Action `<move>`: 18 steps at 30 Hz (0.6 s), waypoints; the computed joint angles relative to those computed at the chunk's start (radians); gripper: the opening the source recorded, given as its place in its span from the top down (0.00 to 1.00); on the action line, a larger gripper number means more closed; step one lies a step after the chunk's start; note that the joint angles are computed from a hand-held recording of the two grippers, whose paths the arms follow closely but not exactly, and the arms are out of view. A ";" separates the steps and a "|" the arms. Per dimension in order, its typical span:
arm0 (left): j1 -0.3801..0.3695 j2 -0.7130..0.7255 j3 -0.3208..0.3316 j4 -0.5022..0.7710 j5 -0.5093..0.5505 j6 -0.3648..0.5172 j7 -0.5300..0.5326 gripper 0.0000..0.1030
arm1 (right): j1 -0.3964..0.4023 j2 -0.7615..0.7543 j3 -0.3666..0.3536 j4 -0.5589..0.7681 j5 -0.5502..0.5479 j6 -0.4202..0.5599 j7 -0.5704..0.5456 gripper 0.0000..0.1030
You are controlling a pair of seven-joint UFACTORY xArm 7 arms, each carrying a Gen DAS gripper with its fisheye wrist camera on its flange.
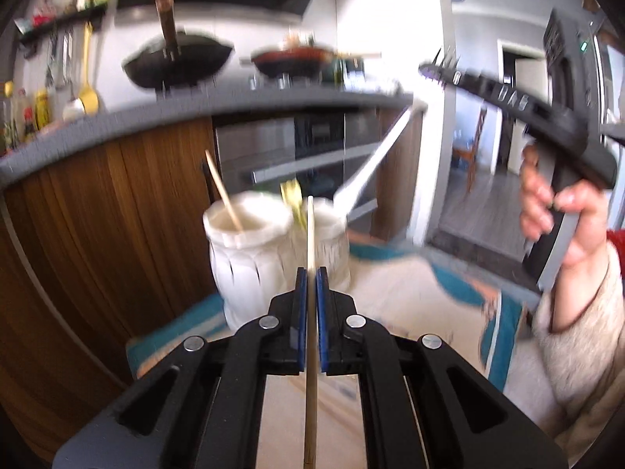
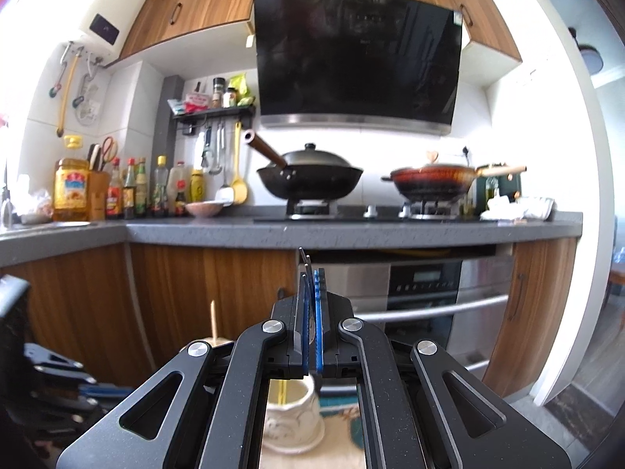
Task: Organize utensils
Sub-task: 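Lower the fork into the smaller cup with right tool while left tool releases the chopstick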
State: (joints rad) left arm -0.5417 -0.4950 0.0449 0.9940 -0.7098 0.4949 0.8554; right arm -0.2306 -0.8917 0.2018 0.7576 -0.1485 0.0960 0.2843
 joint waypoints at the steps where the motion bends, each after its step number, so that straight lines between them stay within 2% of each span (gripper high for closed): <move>1: -0.010 0.002 -0.002 0.001 -0.022 -0.036 0.005 0.96 | -0.030 0.014 0.020 0.018 -0.003 -0.008 0.012 0.97; 3: -0.053 0.043 0.031 0.055 -0.098 -0.068 0.028 0.96 | -0.091 0.037 0.058 0.042 -0.006 -0.028 0.044 0.97; 5: -0.096 0.100 0.070 0.122 -0.215 -0.082 0.070 0.96 | -0.110 0.051 0.071 0.050 -0.005 -0.039 0.065 0.97; 6: -0.094 0.123 0.075 0.149 -0.251 -0.080 0.076 0.96 | -0.117 0.058 0.075 0.048 -0.005 -0.046 0.074 0.97; 10: -0.049 0.233 0.054 0.255 -0.315 -0.062 0.037 0.96 | -0.099 0.072 0.061 0.032 -0.015 -0.050 0.068 0.97; 13: 0.003 0.298 0.027 0.312 -0.293 -0.021 -0.026 0.96 | -0.082 0.079 0.041 0.023 -0.014 -0.049 0.062 0.97; 15: 0.018 0.314 0.026 0.325 -0.382 -0.020 0.005 0.96 | -0.076 0.084 0.029 0.017 -0.010 -0.058 0.061 0.97; 18: 0.032 0.349 0.024 0.364 -0.557 -0.014 0.105 0.96 | -0.056 0.096 0.010 0.016 0.004 -0.058 0.062 0.97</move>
